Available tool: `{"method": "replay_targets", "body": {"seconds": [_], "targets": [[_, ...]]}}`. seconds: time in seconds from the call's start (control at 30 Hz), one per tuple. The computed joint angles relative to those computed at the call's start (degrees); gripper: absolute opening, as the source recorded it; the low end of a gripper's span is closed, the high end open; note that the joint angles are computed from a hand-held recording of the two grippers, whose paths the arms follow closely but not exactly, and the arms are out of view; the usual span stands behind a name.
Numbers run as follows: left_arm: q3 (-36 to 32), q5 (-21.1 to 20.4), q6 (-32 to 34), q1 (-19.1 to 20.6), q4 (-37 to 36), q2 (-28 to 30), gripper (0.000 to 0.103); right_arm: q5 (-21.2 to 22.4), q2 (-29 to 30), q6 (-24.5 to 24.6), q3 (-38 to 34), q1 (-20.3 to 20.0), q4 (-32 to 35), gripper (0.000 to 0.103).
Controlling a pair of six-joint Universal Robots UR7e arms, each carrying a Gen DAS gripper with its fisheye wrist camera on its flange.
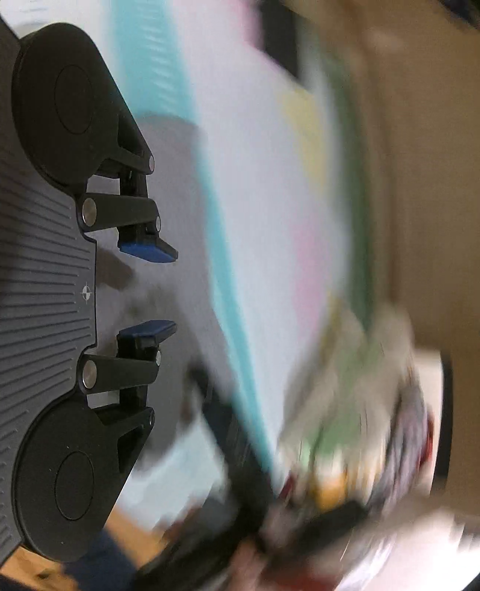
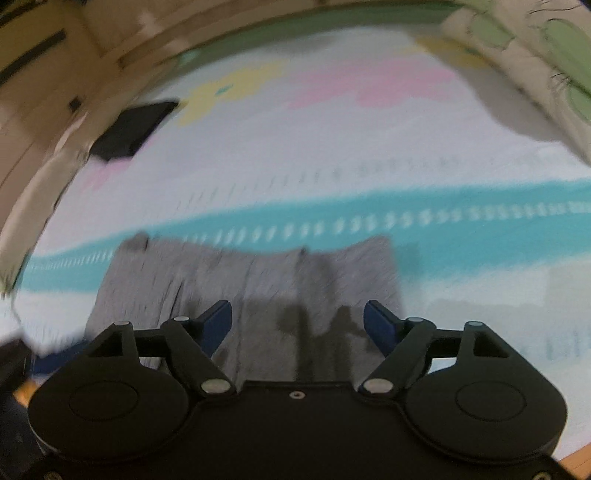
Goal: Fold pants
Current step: 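Smooth the folded grey pants with both open grippers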
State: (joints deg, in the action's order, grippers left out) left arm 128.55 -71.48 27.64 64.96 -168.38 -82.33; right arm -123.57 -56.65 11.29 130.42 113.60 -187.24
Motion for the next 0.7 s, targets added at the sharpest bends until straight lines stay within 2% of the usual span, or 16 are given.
{"method": "replay_targets", "body": {"seconds": [0.07,0.13,0.17,0.33,0.43,0.5,0.53,0.6,0.63,0.67,0.7], "targets": [[-2.7,0.8,-6.1,2.5,2.5,1.9,0.033,-0.3,1.0,-0.5,-0.5,0.1,1.5,0.084],[-5.8,0.1,-7.7,4.8,7.9,4.3,0.033,-1.0,1.9,-0.8,-0.7,0.1,2.3,0.087],[-6.6,-1.2,-7.5,5.9,8.4,5.2,0.033,-1.0,2.3,-0.9,-0.7,-0.3,2.2,0.087],[-7.7,-2.9,-9.3,6.1,8.2,6.1,0.034,0.4,3.3,-0.2,-0.7,-2.4,2.6,0.094],[-7.3,-4.6,-10.9,6.7,7.0,5.3,0.034,3.8,3.3,-0.7,-0.4,-3.7,1.2,0.095],[-6.8,-5.2,-10.9,7.1,4.3,4.5,0.034,5.1,3.3,-1.1,-0.5,-4.0,1.0,0.087],[-6.5,-4.7,-10.7,7.0,2.1,4.5,0.034,5.5,3.4,-2.0,-0.5,-3.9,0.5,0.073],[-6.0,-2.7,-11.1,6.7,-0.4,3.8,0.034,8.6,3.1,-3.5,-0.5,-4.3,0.8,0.058],[-6.2,-1.8,-11.9,6.7,-0.9,3.6,0.034,8.7,3.3,-3.0,-0.7,-4.1,0.9,0.054],[-6.6,-1.1,-13.1,6.8,-1.3,3.7,0.034,8.1,3.5,-2.5,-1.0,-3.7,1.0,0.044],[-6.9,-0.2,-14.7,7.0,-1.6,3.7,0.034,7.5,3.6,-2.4,-1.1,-3.2,1.0,0.039]]}}
